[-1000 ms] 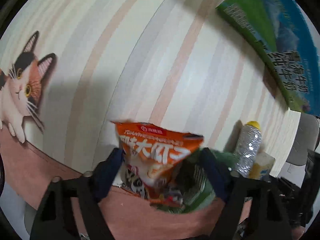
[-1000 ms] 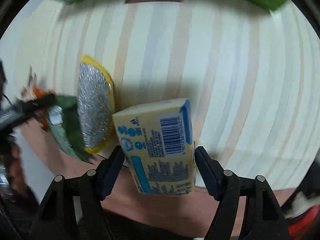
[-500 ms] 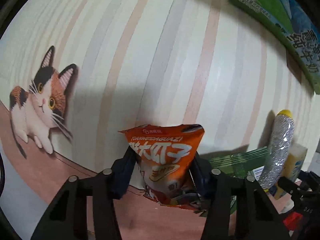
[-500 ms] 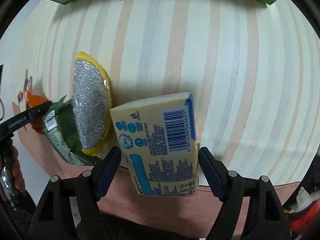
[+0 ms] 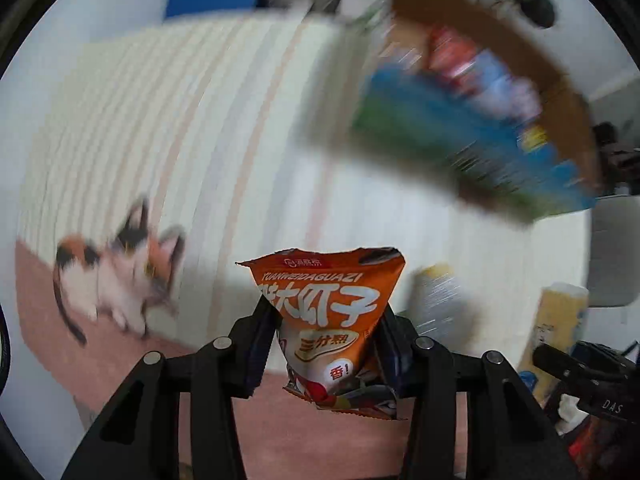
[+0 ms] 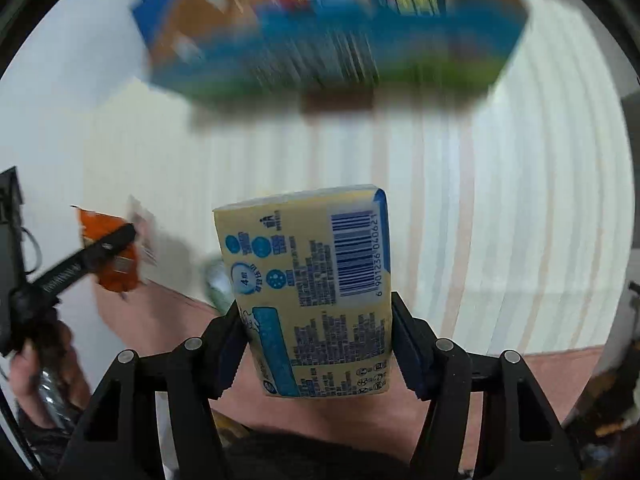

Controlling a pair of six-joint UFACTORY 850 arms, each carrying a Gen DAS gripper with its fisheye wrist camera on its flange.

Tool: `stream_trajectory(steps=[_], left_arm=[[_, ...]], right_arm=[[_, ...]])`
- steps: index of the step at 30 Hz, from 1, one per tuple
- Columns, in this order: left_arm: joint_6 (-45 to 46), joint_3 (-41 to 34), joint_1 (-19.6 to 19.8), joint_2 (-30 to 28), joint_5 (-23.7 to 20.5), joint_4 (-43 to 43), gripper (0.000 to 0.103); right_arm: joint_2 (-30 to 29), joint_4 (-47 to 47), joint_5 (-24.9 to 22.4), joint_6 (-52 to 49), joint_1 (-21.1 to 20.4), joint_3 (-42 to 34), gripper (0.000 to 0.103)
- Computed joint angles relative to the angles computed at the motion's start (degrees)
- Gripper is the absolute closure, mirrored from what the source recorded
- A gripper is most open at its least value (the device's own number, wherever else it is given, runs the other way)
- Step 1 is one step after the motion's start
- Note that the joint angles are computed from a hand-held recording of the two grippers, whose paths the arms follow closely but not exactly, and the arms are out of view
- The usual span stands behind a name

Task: Organize soft objects
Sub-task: 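Place the cream box and orange snack bag into the box and release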

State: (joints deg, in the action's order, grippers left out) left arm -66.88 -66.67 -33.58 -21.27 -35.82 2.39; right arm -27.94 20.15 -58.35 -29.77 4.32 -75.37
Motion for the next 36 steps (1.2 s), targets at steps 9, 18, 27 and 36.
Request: stream_trajectory(steps=[9,18,27,36], left_arm=[[24.5,-28.0,7.6,-14.8,-7.9,-3.6,0.060],[39.0,-56.4,14.2,-37.8,-22.5,-18.9,0.060],[43.5,-70.7,14.6,-49.9,-32.5,-22.7,0.058],[42.7,-74.1,14.1,-52.2,-35.2,-23.0,0.024]], right_arm=[[-11.1,2.4,-5.7,5.4,2.8,-26.8,0.036],[-33.1,-4.1,-11.8,18.2,6.6,-52.7,0.036],[-43.0,-7.0,-16.6,22.0,6.9,-63.1,0.036],[-47.8,-9.7,-22.2,21.6,8.3,-72.0,0.007]])
